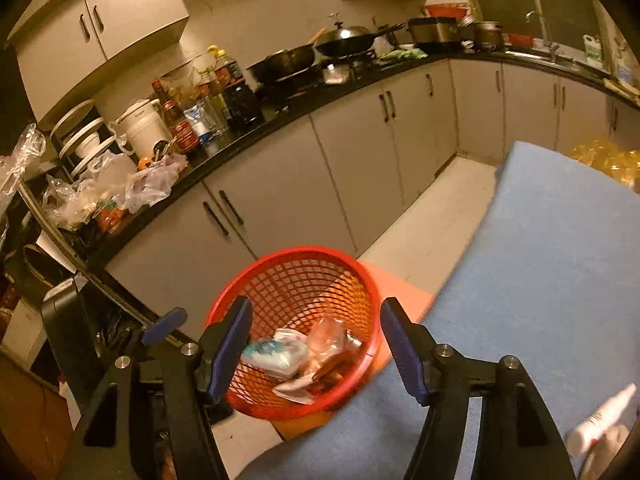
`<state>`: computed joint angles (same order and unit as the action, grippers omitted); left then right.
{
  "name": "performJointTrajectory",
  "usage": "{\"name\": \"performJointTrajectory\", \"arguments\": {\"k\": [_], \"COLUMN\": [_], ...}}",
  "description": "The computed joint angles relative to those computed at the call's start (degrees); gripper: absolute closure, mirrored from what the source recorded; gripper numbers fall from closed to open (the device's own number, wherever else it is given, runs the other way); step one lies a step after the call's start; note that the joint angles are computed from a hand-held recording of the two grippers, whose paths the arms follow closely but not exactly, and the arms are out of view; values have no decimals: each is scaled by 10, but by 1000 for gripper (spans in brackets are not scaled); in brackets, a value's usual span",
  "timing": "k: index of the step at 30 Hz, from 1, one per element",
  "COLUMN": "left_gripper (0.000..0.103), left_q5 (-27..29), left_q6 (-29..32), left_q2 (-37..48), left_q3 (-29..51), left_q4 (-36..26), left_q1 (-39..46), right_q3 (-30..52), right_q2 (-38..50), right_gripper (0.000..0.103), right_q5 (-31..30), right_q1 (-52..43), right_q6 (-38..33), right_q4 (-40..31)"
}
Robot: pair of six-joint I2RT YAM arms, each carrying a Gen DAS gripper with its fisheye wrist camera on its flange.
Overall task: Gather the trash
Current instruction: 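Move both tools back over the table toward the spray bottle and cloth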
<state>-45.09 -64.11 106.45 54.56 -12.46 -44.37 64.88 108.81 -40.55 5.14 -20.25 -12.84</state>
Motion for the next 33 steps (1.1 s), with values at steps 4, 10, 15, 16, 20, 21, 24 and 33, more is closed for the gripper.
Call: {"name": "performJointTrajectory", "arguments": {"k": [4, 10, 15, 16, 20, 21, 24, 33], "left_gripper": [9, 9, 9, 9, 9, 9, 9, 9], "left_q5": [-10, -20, -24, -24, -23, -22, -16, 24], "left_q6": [4, 24, 44, 49, 75, 80, 104, 170], "left_q2": [10, 43, 75, 82, 123, 131, 166, 270], "left_q3": [23, 88, 146, 159, 227, 240, 297, 478], "left_q4": [-11, -48, -70, -75, -97, -99, -111, -170], "left_q1": [-21, -54, -79, -83, -100, -104, -116, -136], "right_q3": [-18, -40, -62, -67, -82, -80, -47, 101], "right_q2": [-18, -37, -56, -62, -87, -88, -64, 61], "right_gripper": [31, 27, 23, 19, 11, 11, 8, 11], "right_q5": [-12, -17, -26, -37, -28, -32, -58, -50], "right_q1": [-45, -117, -177, -198, -258, -270, -331, -413], "right_q6": [-29, -84, -121, -135, -173, -183, -204, -261], "right_q4": [-12, -30, -20, -17, 3, 1, -30, -134]}}
